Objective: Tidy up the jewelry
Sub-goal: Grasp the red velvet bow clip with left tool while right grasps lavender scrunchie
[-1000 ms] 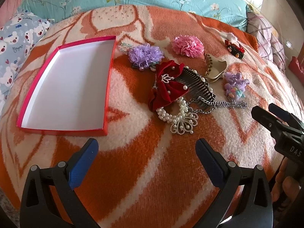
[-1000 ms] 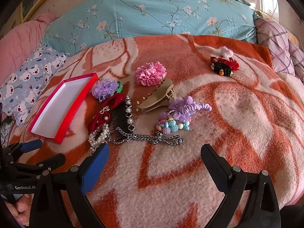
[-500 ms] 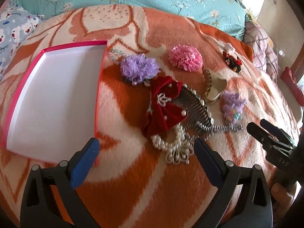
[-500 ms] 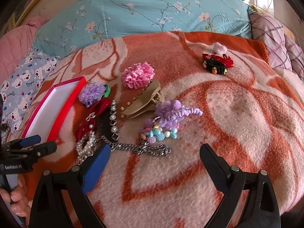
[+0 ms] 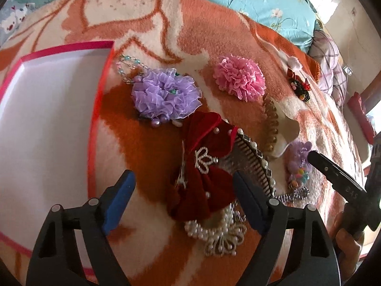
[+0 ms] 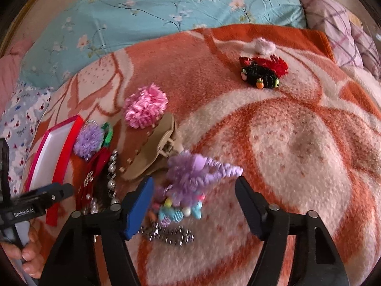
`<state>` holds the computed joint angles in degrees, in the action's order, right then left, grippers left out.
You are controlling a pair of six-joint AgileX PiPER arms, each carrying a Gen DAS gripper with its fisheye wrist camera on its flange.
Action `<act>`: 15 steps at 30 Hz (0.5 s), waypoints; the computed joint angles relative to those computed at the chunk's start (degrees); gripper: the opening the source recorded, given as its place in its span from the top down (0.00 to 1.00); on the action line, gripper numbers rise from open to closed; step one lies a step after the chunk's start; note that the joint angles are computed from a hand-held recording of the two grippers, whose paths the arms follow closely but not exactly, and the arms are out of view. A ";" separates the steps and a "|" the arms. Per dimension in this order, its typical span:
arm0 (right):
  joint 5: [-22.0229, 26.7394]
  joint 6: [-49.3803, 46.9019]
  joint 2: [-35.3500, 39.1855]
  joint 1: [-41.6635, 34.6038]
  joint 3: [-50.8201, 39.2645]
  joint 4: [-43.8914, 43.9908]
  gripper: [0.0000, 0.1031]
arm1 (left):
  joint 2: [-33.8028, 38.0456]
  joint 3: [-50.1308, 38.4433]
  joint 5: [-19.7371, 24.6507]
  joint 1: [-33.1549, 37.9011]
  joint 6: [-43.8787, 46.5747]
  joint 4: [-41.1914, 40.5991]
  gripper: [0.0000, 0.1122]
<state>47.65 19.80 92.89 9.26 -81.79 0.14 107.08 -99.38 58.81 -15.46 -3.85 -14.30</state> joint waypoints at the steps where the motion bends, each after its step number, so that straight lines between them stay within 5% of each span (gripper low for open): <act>1: -0.12 -0.50 0.77 -0.38 -0.45 0.77 0.43 | 0.81 -0.77 0.31 -0.03 0.15 -0.18 0.25; 5: -0.22 -2.82 3.26 -1.44 -1.65 3.97 0.77 | 3.98 -3.46 1.65 -0.58 0.28 0.77 0.40; 8: -1.49 -3.63 2.64 -1.46 -0.79 4.19 0.83 | 4.64 -3.62 2.13 0.66 4.94 -4.76 0.74; 15: 0.25 -6.79 0.86 -1.14 -1.36 4.07 0.88 | 1.45 -1.60 0.31 0.00 7.57 -4.96 0.79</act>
